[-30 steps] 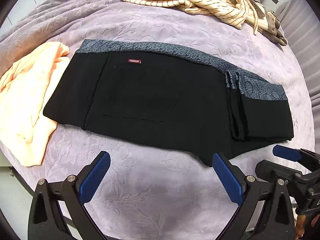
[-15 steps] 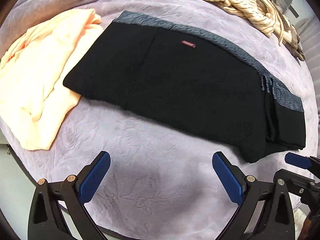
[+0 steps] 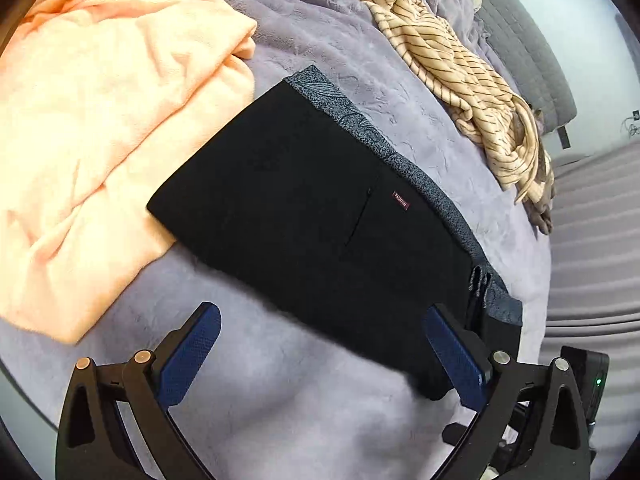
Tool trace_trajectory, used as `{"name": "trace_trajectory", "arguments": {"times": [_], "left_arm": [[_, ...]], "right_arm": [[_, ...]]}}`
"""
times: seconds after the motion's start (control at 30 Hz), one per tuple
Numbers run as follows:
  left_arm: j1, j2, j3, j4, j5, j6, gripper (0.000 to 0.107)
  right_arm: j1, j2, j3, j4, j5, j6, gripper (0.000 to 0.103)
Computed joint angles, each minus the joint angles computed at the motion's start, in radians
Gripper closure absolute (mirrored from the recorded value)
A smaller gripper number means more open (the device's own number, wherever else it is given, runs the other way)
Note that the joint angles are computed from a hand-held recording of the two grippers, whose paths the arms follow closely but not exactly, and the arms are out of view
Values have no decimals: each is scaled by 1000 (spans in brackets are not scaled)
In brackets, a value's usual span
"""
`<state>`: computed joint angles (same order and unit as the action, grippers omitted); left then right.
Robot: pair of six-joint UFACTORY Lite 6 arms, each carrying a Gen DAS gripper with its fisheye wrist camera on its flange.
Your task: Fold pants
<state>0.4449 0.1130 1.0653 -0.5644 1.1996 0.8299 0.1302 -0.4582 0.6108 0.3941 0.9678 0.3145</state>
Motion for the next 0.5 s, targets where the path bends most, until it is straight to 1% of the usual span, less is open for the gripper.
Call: {"name": "trace_trajectory", "arguments": {"times": [0.17,0.3,0.43,0.5], "left_arm": [[-21,95,19,-60,-6,46,5],[4,160,39,-99,2,55,5],[36,177,37,-110,13,84,5],[37,168,26,-80,-13,61,5]], "right_arm": [[10,43,10,16,-18,-25,3],[15,74,14,27,-37,-34,3],[10,91,19,34,-44,-55,3],[4,87,17,30,-39,-60,3]]}}
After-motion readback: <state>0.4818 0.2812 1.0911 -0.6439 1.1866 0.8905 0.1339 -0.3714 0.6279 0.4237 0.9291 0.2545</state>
